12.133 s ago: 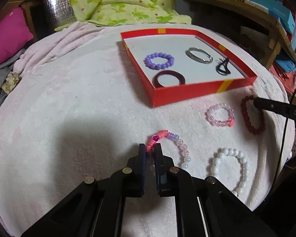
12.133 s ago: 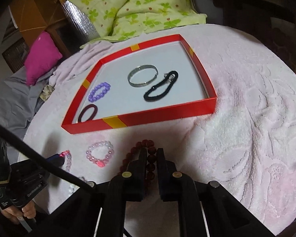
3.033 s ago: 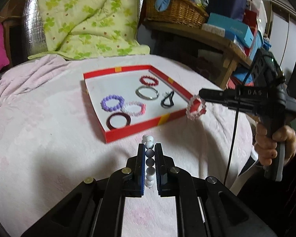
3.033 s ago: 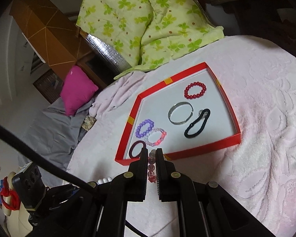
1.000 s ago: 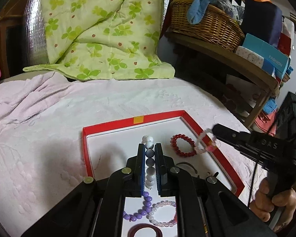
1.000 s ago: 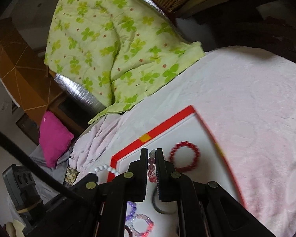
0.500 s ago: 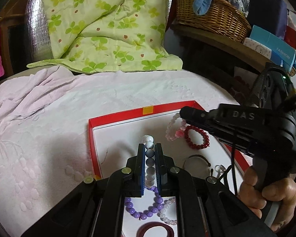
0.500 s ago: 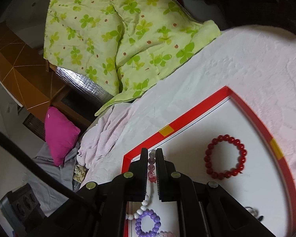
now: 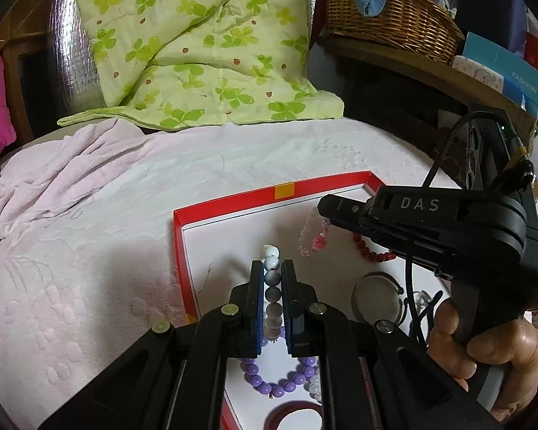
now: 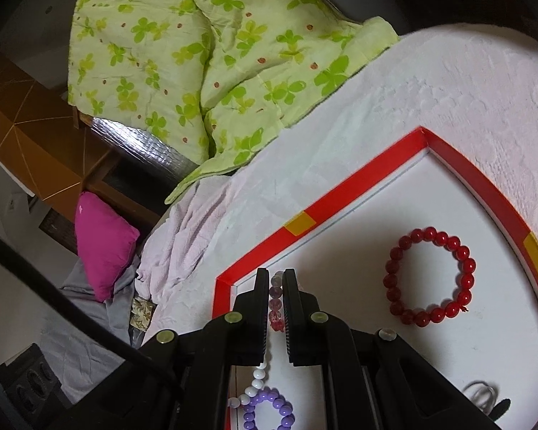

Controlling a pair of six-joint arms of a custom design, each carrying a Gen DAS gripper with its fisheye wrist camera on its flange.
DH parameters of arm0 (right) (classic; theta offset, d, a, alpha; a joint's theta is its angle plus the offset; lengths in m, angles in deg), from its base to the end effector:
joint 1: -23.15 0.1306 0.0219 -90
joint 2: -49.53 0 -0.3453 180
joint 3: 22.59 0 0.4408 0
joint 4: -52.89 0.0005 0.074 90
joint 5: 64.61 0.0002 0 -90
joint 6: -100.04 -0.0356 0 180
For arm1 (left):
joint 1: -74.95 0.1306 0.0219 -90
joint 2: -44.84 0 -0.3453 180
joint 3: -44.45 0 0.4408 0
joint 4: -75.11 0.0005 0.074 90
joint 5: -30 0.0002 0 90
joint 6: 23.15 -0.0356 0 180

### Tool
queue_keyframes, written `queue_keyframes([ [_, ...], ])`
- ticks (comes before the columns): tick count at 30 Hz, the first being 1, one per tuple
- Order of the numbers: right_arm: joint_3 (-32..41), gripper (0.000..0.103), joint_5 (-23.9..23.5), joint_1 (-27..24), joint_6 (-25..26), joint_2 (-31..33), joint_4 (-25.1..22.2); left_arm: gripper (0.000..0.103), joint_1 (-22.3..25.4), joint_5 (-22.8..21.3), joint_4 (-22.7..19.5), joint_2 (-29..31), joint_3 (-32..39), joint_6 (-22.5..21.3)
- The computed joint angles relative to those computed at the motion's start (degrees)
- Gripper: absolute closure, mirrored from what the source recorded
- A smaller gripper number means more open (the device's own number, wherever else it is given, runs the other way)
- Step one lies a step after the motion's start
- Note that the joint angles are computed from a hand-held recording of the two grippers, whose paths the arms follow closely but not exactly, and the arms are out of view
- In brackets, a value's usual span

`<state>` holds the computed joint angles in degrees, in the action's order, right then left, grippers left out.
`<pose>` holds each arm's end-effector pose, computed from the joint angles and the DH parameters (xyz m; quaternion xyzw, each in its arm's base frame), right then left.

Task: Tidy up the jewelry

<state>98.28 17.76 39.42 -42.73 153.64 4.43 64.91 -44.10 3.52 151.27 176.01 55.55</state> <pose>0.5950 0.1780 0.5350 0.2421 0.8377 0.3233 0.3675 0.5822 -0.1135 0.5704 0.2207 0.8944 -0.1244 0.3687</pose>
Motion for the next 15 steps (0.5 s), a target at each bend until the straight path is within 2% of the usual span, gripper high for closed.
queue_keyframes([
  [15,-0.3,0.094,-0.1,0.2,0.2,0.3,-0.2,0.093,-0.4,-2.4,0.4,0.1,-0.9,-1.0],
])
